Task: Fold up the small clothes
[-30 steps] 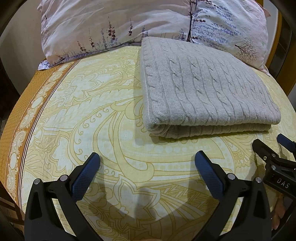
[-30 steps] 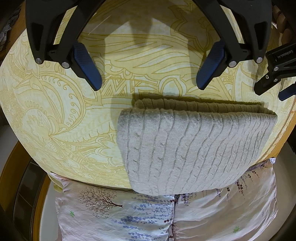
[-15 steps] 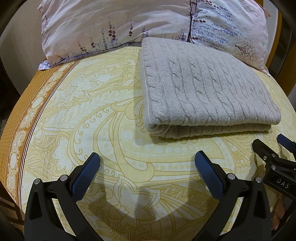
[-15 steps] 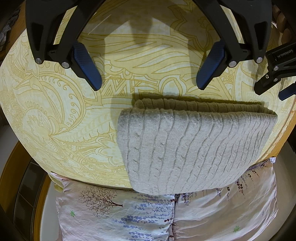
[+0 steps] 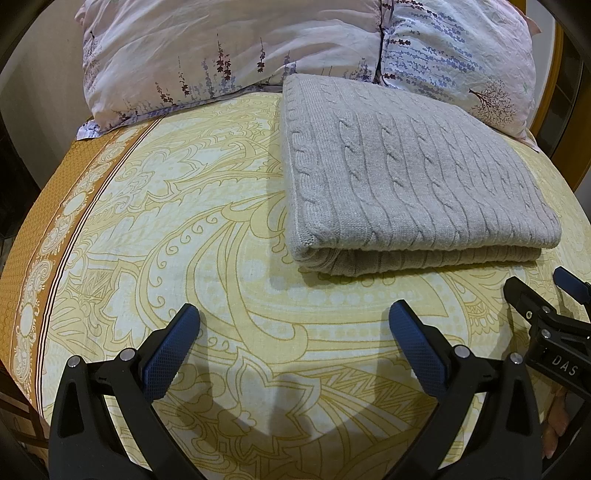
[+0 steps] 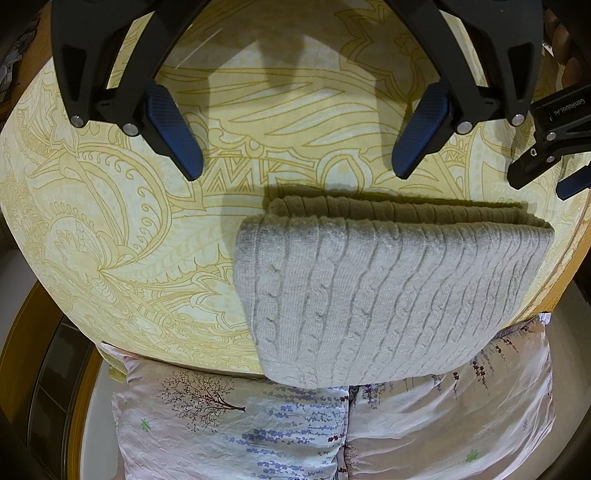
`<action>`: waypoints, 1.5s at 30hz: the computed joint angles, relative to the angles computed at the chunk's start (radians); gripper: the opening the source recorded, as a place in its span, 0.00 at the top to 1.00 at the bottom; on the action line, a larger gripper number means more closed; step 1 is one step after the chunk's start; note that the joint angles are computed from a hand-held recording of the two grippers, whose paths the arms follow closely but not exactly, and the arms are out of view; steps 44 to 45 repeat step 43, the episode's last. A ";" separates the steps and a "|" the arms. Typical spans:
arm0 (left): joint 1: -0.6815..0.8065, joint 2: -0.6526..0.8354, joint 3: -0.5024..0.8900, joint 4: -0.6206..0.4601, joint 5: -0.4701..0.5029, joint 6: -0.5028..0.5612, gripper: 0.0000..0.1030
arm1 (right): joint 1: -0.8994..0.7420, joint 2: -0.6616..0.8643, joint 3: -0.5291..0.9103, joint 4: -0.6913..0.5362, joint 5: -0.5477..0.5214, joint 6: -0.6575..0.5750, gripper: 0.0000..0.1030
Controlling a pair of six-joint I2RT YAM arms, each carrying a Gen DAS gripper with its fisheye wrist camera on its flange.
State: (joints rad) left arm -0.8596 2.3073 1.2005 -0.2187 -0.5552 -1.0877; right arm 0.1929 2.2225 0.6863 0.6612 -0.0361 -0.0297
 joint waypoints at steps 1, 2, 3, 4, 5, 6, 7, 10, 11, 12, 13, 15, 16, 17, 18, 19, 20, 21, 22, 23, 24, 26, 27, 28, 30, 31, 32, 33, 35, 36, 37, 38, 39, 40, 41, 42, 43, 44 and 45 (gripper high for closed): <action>-0.001 0.000 0.000 0.000 0.000 -0.001 0.01 | 0.000 0.000 0.000 0.000 0.000 0.000 0.02; 0.000 0.000 0.001 0.000 -0.001 0.000 0.01 | 0.000 0.000 0.000 0.000 0.000 0.000 0.02; 0.000 0.001 0.001 -0.001 -0.001 0.000 0.01 | 0.000 0.000 0.000 0.000 0.000 0.000 0.02; 0.000 0.001 0.002 -0.001 -0.001 0.000 0.01 | 0.000 0.000 0.001 0.000 0.000 -0.001 0.02; 0.000 0.001 0.002 -0.001 -0.001 0.000 0.01 | 0.000 0.000 0.000 0.000 0.000 0.000 0.02; 0.000 0.001 0.003 -0.002 0.001 -0.001 0.01 | 0.000 0.000 0.000 0.000 0.000 0.000 0.02; 0.002 0.000 0.001 -0.001 0.002 0.001 0.01 | 0.000 0.000 0.000 0.000 0.000 0.000 0.02; 0.002 -0.002 -0.002 -0.001 0.003 -0.001 0.01 | 0.000 0.000 0.000 0.001 0.001 0.001 0.02; 0.002 -0.001 -0.001 -0.001 0.003 0.000 0.01 | 0.001 0.001 -0.001 0.002 0.001 0.002 0.02; 0.002 -0.001 0.000 -0.001 0.003 0.000 0.01 | 0.001 0.000 -0.001 0.002 0.001 0.001 0.02; 0.002 0.000 0.001 -0.002 0.003 0.000 0.01 | 0.001 0.001 -0.001 0.003 0.001 0.002 0.02; 0.002 -0.001 -0.001 -0.001 0.003 -0.001 0.01 | 0.001 0.001 -0.001 0.003 0.002 0.002 0.02; 0.002 -0.001 -0.001 0.000 0.003 0.000 0.01 | 0.001 0.001 -0.002 0.004 0.002 0.003 0.02; 0.003 -0.001 -0.002 0.001 0.003 0.001 0.01 | 0.001 0.001 -0.002 0.004 0.002 0.003 0.02; 0.004 -0.001 -0.003 0.002 0.004 0.002 0.01 | 0.001 0.001 -0.002 0.004 0.002 0.003 0.02; 0.004 -0.001 -0.003 0.002 0.004 0.002 0.01 | 0.002 0.001 -0.002 0.004 0.002 0.003 0.02; 0.004 -0.001 -0.003 0.001 0.005 0.002 0.01 | 0.002 0.001 -0.003 0.005 0.003 0.004 0.02; 0.004 -0.002 -0.003 0.001 0.006 0.002 0.01 | 0.002 0.001 -0.002 0.004 0.003 0.004 0.02; 0.005 -0.002 -0.005 0.001 0.008 0.001 0.01 | 0.002 0.001 -0.002 0.004 0.003 0.004 0.02; 0.007 -0.002 -0.004 0.000 0.010 0.002 0.01 | 0.002 0.001 -0.003 0.005 0.003 0.004 0.02; 0.008 -0.003 -0.005 0.000 0.012 0.003 0.01 | 0.002 0.001 -0.003 0.005 0.003 0.004 0.02; 0.010 -0.003 -0.004 -0.002 0.015 0.003 0.01 | 0.002 0.000 -0.002 0.004 0.003 0.005 0.02; 0.011 -0.003 -0.002 -0.005 0.017 0.003 0.01 | 0.002 0.001 -0.003 0.005 0.004 0.005 0.02; 0.012 -0.003 -0.001 -0.007 0.019 0.003 0.01 | 0.003 0.000 -0.003 0.005 0.004 0.005 0.02; 0.013 -0.004 0.001 -0.011 0.024 0.003 0.01 | 0.003 0.000 -0.003 0.004 0.004 0.006 0.02; 0.014 -0.004 0.002 -0.015 0.027 0.002 0.01 | 0.003 0.000 -0.003 0.005 0.004 0.006 0.02; 0.014 -0.003 0.005 -0.018 0.029 0.002 0.01 | 0.003 0.000 -0.003 0.005 0.004 0.006 0.02; 0.015 -0.003 0.006 -0.021 0.032 0.003 0.01 | 0.003 0.000 -0.003 0.005 0.004 0.006 0.02; 0.017 -0.003 0.009 -0.024 0.036 0.005 0.01 | 0.003 0.000 -0.003 0.004 0.005 0.006 0.02; 0.017 -0.002 0.011 -0.026 0.036 0.004 0.01 | 0.003 0.000 -0.003 0.004 0.005 0.006 0.02; 0.017 -0.002 0.011 -0.025 0.036 0.005 0.01 | 0.003 0.000 -0.003 0.004 0.005 0.006 0.02; 0.017 -0.002 0.012 -0.026 0.036 0.005 0.01 | 0.003 0.000 -0.002 0.004 0.005 0.006 0.02; 0.017 -0.001 0.013 -0.026 0.036 0.005 0.01 | 0.003 0.000 -0.002 0.004 0.005 0.006 0.02; 0.017 -0.001 0.013 -0.026 0.036 0.005 0.01 | 0.003 0.000 -0.002 0.004 0.005 0.007 0.02; 0.017 0.000 0.014 -0.027 0.036 0.004 0.01 | 0.003 0.000 -0.003 0.004 0.005 0.007 0.02; 0.017 0.000 0.015 -0.028 0.036 0.004 0.01 | 0.003 0.000 -0.003 0.004 0.005 0.007 0.02; 0.017 0.000 0.015 -0.028 0.036 0.004 0.01 | 0.004 0.000 -0.003 0.005 0.006 0.008 0.02; 0.017 0.000 0.015 -0.028 0.036 0.004 0.01 | 0.004 0.000 -0.003 0.005 0.006 0.008 0.02; 0.017 0.000 0.015 -0.028 0.036 0.004 0.01 | 0.004 0.000 -0.003 0.005 0.006 0.008 0.02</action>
